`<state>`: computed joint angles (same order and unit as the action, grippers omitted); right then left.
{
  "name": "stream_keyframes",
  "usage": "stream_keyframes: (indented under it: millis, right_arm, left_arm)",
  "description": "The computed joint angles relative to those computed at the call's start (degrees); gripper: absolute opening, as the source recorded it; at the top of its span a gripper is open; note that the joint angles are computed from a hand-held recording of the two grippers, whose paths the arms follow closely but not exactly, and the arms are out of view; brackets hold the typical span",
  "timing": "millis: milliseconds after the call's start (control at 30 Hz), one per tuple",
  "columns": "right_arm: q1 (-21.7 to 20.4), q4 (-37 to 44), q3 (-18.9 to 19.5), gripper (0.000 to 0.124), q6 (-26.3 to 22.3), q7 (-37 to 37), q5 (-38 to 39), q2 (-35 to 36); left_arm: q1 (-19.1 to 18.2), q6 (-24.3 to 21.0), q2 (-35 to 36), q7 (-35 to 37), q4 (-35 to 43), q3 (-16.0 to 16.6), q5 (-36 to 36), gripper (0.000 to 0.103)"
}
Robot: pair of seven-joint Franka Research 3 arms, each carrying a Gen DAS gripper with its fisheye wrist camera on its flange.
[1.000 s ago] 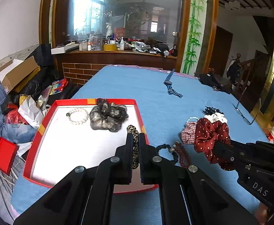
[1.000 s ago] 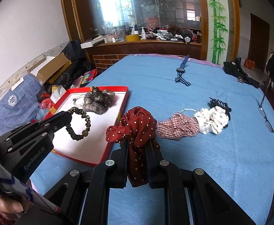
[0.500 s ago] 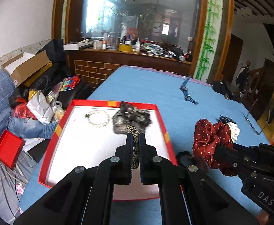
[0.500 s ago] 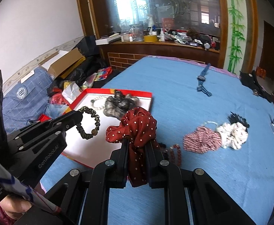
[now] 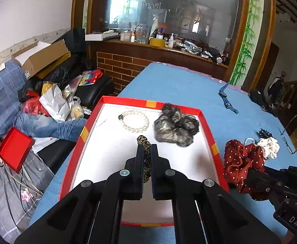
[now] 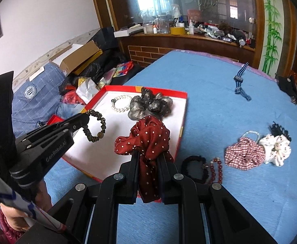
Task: Organize jewelry
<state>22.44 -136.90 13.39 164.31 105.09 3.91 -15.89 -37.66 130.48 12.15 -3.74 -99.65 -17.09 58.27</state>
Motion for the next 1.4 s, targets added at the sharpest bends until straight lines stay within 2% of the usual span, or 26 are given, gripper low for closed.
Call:
stream_keyframes:
  millis: [367, 500, 833, 1200, 1400]
  right_arm:
    - [1.8, 4.8, -1.5, 0.018, -1.4, -1.8, 2.2, 6.1]
    - [2.3, 7.5, -1.9, 0.018, -2.6, -1.9, 2.3, 9.2]
    - [4.5, 16.5, -3.3, 0.018, -7.1, -5.9, 6.6, 17.8]
    - [6.0, 26.9, -4.7, 0.020, -12.5, -5.0, 4.7, 26.3]
    - [6.4, 29.3, -5.2, 0.020, -13.0, -4.9, 5.1, 28.7]
  left_arm:
    - [5.9, 14.4, -2.7, 3.5, -6.5, 0.7, -6.1, 0.005]
    - [7.0, 16.9, -1.9, 5.8, -6.6, 1.1, -9.0, 0.005]
    - [7.4, 13.2, 0.9, 11.4, -3.1, 2.4, -12.6, 0.005]
    - [7.9, 10.3, 3.9, 16.4, 0.1, 3.4, -16.7, 0.005]
    - [7.7, 9.8, 4.8, 16.4, 0.6, 4.0, -17.2, 0.005]
